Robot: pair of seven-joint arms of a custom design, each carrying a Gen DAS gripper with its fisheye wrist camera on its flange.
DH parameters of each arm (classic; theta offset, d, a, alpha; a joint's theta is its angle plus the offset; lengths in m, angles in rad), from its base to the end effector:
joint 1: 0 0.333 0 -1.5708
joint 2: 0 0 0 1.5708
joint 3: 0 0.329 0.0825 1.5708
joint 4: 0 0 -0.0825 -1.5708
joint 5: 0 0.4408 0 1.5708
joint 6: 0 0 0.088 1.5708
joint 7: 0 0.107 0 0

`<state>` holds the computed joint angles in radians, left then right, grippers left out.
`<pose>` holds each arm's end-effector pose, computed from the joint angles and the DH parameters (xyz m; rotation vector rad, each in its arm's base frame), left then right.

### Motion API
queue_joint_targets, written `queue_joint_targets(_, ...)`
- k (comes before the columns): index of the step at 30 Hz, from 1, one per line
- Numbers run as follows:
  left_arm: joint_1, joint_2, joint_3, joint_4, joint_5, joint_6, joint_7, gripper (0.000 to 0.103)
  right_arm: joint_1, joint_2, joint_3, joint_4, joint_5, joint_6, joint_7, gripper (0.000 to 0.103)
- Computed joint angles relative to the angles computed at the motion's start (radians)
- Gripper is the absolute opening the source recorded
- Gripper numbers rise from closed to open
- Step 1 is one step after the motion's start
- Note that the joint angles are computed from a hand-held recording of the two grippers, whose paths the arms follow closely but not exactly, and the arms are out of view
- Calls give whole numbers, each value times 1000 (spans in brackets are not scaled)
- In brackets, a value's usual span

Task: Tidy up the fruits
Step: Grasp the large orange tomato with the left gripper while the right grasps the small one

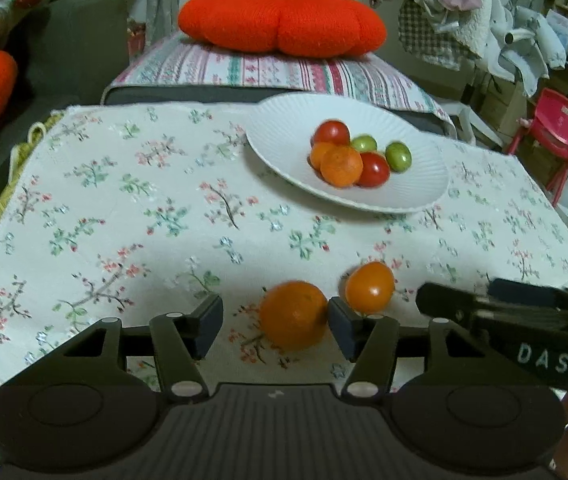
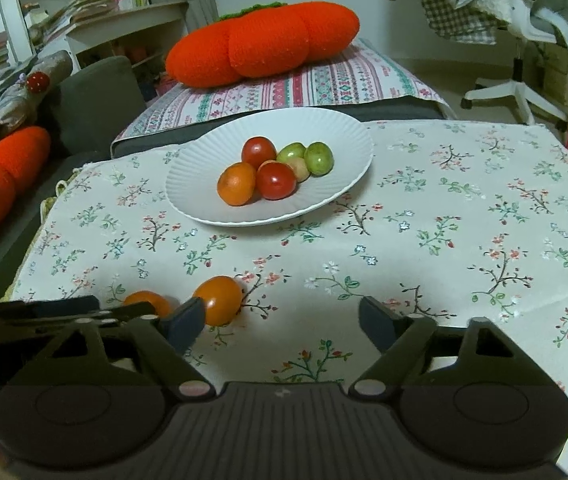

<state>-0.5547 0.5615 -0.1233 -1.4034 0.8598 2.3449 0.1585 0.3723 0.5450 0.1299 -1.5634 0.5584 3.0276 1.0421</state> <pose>0.6480 -0.4810 0.4144 -2.0003 1.5250 -0.6864 0.7243 0.3292 0.4121 -1.8914 1.1826 -0.4514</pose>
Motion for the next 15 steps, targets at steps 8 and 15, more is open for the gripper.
queue_joint_targets(8, 7, 7, 10, -5, 6, 26, -10, 48, -69, 32, 86, 44, 55, -43, -94, 59)
queue_joint_targets(15, 10, 19, 17, -3, 11, 27, 4, 28, -59, 79, 88, 115, 99, -86, -136, 59)
